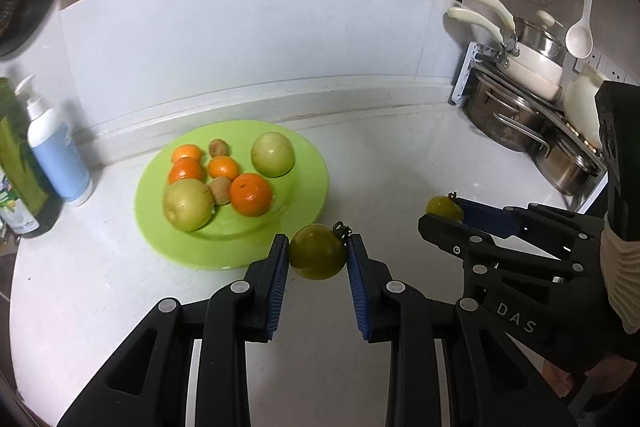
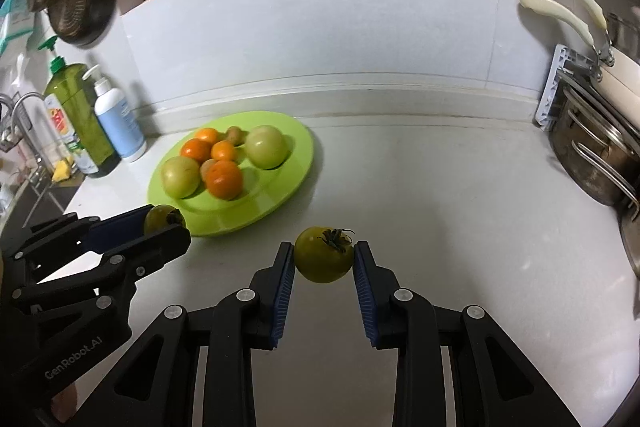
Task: Organize fruits
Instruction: 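Carry both green tomatoes in the two tools over the green plate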
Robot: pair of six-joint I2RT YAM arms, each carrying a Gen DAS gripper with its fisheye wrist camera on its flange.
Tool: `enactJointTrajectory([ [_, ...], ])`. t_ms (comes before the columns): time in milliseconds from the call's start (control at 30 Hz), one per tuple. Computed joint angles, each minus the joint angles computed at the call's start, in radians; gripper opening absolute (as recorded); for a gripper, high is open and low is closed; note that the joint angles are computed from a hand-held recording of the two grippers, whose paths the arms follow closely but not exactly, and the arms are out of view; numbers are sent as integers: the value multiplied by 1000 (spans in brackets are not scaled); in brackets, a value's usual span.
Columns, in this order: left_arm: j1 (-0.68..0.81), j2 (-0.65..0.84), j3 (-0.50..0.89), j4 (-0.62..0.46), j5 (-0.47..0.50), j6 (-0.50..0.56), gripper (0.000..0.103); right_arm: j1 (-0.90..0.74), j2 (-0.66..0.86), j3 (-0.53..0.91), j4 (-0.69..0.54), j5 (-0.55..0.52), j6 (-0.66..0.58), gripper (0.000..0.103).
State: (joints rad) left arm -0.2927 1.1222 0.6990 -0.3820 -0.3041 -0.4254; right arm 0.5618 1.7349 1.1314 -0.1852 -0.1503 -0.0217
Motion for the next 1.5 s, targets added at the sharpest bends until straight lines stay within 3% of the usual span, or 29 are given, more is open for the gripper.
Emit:
enactJointTrajectory([
  [433,28,-223,-34,-147,-19,26,30,125,-111,-53,-17,75,66,31],
  [767,215,-296,-21,-192,131,187,30,211,-93,-11,-24,131,129,31],
  [967,391,-207,28,-153,309,306,30,235,-27,69,-43,153,151,31],
  [1167,487,-46,108,-99,417,375,30,235,78,198,-85,167,159,31],
  [1500,497,250,256,11,426,433,30,203,302,471,-194,155,157,31],
])
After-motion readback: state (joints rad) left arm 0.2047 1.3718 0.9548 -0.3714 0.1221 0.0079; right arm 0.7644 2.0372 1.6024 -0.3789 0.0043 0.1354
